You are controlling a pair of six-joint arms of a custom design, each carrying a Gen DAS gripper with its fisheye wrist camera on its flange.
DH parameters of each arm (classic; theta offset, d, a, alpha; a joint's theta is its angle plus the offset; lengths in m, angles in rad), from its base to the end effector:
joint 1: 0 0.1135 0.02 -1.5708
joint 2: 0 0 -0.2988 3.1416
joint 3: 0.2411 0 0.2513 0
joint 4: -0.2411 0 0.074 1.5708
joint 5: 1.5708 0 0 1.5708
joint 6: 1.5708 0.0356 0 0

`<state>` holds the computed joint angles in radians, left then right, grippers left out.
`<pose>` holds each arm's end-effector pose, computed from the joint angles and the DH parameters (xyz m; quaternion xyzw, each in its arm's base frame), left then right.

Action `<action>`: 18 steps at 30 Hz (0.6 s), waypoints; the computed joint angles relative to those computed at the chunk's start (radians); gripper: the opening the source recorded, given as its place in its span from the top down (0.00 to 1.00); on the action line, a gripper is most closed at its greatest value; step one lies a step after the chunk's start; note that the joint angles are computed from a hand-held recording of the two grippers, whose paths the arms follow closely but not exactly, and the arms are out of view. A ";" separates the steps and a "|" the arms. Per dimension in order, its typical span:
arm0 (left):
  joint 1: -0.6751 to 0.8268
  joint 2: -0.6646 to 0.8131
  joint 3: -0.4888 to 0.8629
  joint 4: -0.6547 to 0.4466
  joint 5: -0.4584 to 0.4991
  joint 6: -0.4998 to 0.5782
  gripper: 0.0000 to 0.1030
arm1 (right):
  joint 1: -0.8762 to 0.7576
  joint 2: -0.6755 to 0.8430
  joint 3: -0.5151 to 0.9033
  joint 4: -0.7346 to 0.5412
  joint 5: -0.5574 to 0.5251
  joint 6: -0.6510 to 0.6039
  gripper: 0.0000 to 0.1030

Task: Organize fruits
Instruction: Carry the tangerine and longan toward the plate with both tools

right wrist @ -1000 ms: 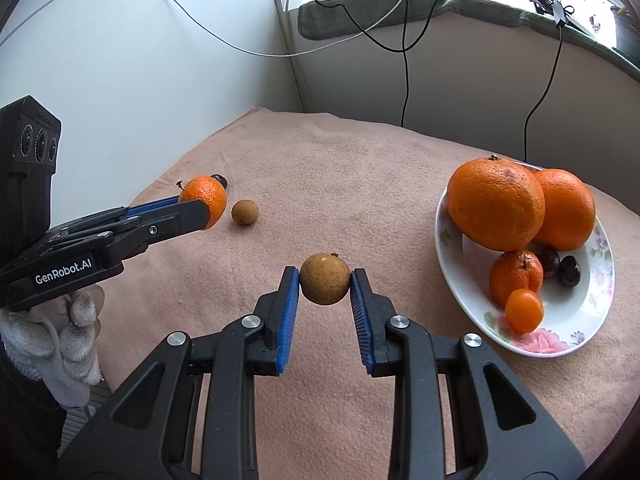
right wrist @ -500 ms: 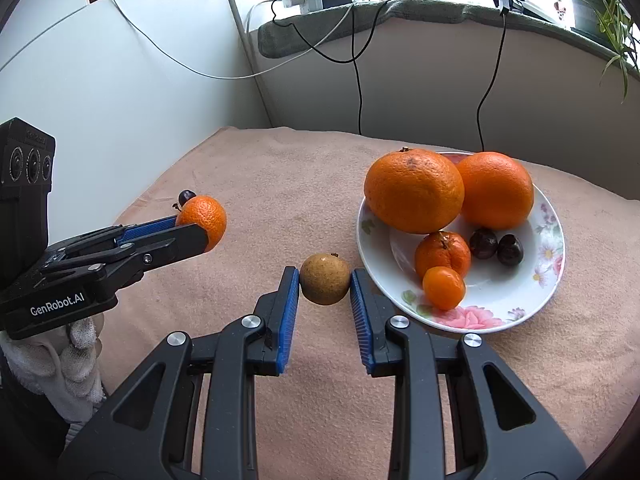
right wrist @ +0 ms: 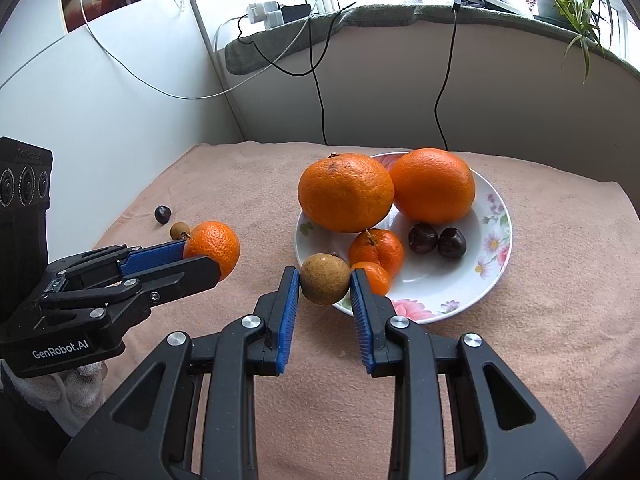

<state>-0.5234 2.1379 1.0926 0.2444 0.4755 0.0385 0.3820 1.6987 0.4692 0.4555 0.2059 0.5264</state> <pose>0.3629 -0.2282 0.1087 0.3347 0.8409 -0.2995 0.3019 0.2571 0.0955 0.1239 0.1059 0.9115 0.0842 0.3883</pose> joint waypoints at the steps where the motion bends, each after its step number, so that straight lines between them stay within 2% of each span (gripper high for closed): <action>1: -0.007 0.002 0.003 -0.002 -0.002 -0.001 0.67 | -0.008 -0.003 -0.008 0.006 -0.002 -0.001 0.73; 18: -0.117 0.050 0.099 -0.050 -0.037 -0.008 0.67 | -0.167 -0.036 -0.106 0.085 -0.059 -0.054 0.73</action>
<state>-0.6407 2.1880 1.1914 0.1949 0.4387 0.0306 0.2155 1.6625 0.3629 0.5408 0.1470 0.4727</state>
